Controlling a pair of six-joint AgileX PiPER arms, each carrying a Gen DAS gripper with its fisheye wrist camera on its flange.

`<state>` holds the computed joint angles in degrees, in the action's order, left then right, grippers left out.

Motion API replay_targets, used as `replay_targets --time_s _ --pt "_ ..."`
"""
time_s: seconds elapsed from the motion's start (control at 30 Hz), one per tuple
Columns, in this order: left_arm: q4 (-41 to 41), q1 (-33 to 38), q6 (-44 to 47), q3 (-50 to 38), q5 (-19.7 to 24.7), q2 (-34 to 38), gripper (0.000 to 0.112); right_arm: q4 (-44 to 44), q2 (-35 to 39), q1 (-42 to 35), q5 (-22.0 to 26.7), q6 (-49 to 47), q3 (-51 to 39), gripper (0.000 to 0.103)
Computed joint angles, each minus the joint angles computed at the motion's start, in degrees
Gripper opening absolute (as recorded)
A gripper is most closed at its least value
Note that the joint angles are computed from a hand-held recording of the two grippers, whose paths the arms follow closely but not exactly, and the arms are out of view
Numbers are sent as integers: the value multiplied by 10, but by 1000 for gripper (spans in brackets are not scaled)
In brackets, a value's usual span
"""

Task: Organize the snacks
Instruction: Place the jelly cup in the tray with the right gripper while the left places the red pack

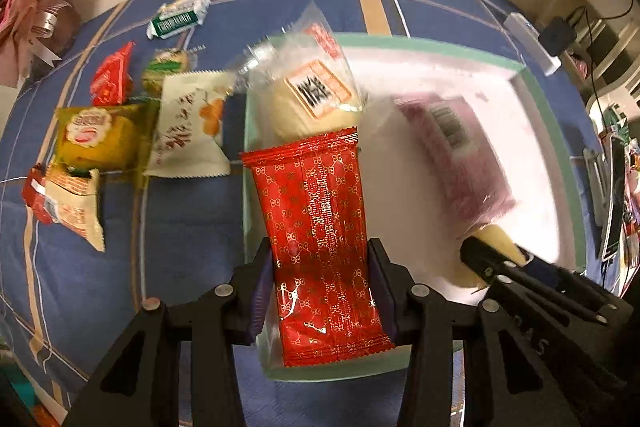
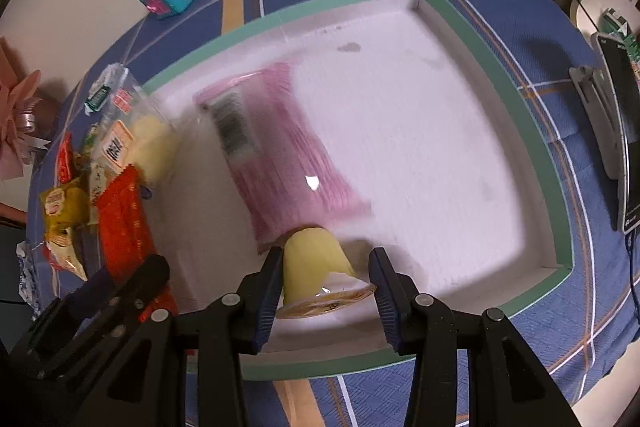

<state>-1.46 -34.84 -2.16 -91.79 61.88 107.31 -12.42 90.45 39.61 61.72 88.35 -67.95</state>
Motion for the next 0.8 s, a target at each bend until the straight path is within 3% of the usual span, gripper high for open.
replay_targets --time_s 0.43,0.6,0.73,0.8 --pt "-2 -4 -1 8 1 11 47 -15 24 20 17 16 -19 49" --pt "-18 8 8 -1 6 20 49 -18 19 17 15 16 -10 58" --pt "-19 17 13 -21 18 17 61 -34 6 22 28 28 -10 59" --pt "-31 25 23 -29 21 14 62 -43 1 25 34 36 -14 59"
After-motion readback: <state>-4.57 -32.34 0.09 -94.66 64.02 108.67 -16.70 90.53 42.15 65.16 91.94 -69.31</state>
